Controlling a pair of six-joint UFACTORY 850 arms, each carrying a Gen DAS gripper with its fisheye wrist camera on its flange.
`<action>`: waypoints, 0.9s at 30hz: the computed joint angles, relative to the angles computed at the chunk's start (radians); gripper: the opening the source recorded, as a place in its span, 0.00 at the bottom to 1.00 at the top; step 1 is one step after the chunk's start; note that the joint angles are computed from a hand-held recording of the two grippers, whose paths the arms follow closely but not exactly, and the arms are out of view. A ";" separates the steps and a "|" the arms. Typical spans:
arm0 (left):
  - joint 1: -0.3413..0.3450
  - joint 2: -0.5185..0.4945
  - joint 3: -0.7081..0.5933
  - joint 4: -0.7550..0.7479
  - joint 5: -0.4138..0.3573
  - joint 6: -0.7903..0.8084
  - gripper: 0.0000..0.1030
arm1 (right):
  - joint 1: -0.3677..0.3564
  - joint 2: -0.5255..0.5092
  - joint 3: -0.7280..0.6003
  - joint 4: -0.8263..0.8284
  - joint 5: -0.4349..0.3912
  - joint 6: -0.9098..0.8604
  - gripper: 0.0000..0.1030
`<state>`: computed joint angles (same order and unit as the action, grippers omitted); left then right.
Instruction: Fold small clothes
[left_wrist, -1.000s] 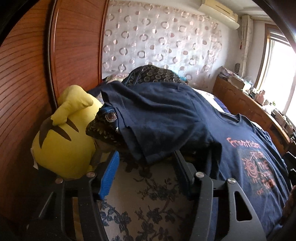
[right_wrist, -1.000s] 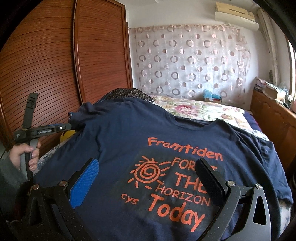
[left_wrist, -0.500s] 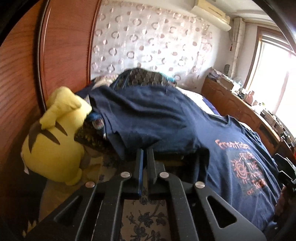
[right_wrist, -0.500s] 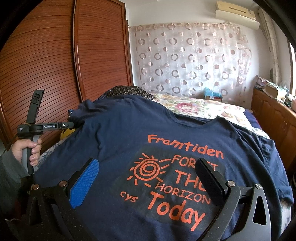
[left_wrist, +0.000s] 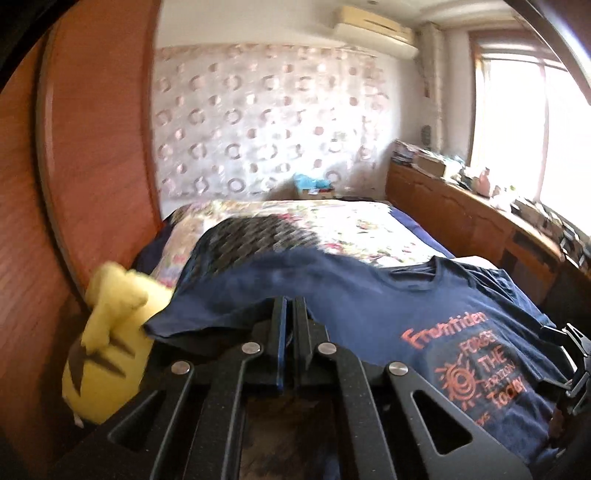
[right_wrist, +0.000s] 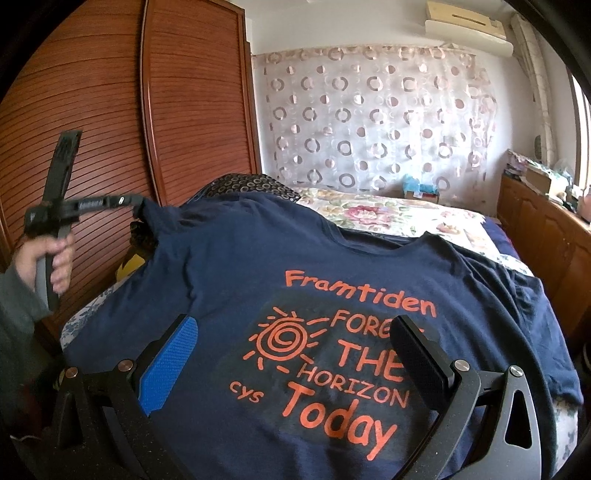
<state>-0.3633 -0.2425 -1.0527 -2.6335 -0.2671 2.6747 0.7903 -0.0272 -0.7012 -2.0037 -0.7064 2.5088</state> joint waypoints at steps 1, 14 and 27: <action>-0.011 -0.006 -0.014 0.022 0.008 -0.013 0.03 | -0.001 0.004 0.003 0.002 -0.001 -0.002 1.00; -0.084 0.011 0.000 0.372 0.001 -0.335 0.35 | 0.005 0.020 0.014 0.060 -0.014 -0.030 1.00; 0.004 0.187 0.188 -0.035 -0.112 0.026 0.76 | -0.087 -0.033 -0.087 -0.175 0.152 0.030 0.89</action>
